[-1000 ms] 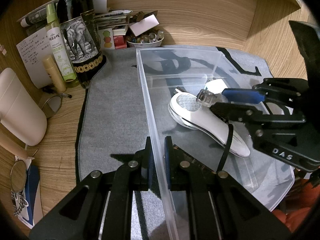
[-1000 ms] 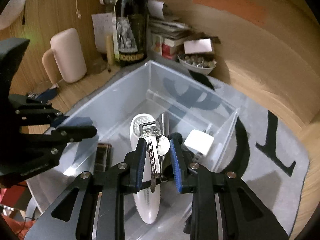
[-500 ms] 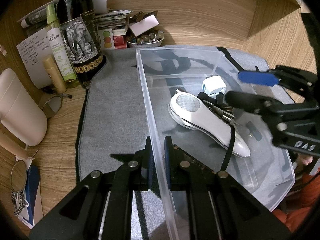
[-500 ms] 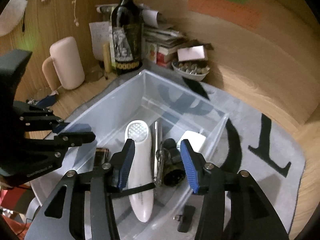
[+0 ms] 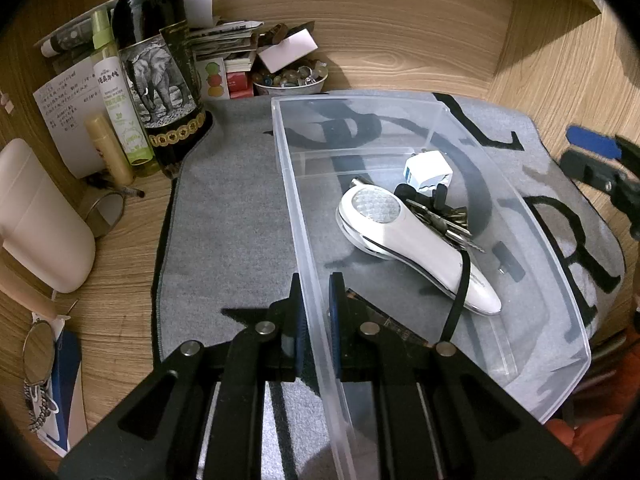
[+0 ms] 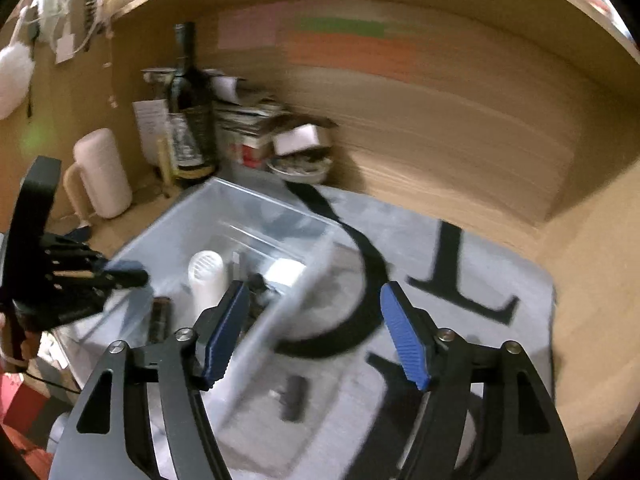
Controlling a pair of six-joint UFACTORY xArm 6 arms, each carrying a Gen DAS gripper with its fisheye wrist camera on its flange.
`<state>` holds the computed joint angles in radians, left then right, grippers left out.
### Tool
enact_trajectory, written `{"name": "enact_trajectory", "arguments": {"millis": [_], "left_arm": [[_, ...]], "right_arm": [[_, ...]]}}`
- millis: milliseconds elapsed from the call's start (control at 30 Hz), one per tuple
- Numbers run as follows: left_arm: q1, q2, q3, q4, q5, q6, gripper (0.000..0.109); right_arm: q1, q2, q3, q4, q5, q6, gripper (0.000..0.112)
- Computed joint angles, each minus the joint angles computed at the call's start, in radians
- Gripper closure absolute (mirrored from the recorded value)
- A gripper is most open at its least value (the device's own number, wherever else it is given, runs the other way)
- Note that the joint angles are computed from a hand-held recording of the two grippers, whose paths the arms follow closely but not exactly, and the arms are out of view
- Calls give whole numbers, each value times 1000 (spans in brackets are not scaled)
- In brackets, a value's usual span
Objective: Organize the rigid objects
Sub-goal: 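Grasp the small black stick on the rug with the right gripper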
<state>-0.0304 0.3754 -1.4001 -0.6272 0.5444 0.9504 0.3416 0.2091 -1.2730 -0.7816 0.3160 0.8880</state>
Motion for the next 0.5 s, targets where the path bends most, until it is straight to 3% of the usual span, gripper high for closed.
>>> {"name": "enact_trajectory", "arguments": {"millis": [233, 500], "left_arm": [[0, 0, 0, 3, -2, 0, 100], [3, 0, -1, -5, 3, 4, 100]], "right_arm": [[-20, -26, 100, 107, 7, -41, 47], [6, 50, 129, 407, -50, -280, 48]]}}
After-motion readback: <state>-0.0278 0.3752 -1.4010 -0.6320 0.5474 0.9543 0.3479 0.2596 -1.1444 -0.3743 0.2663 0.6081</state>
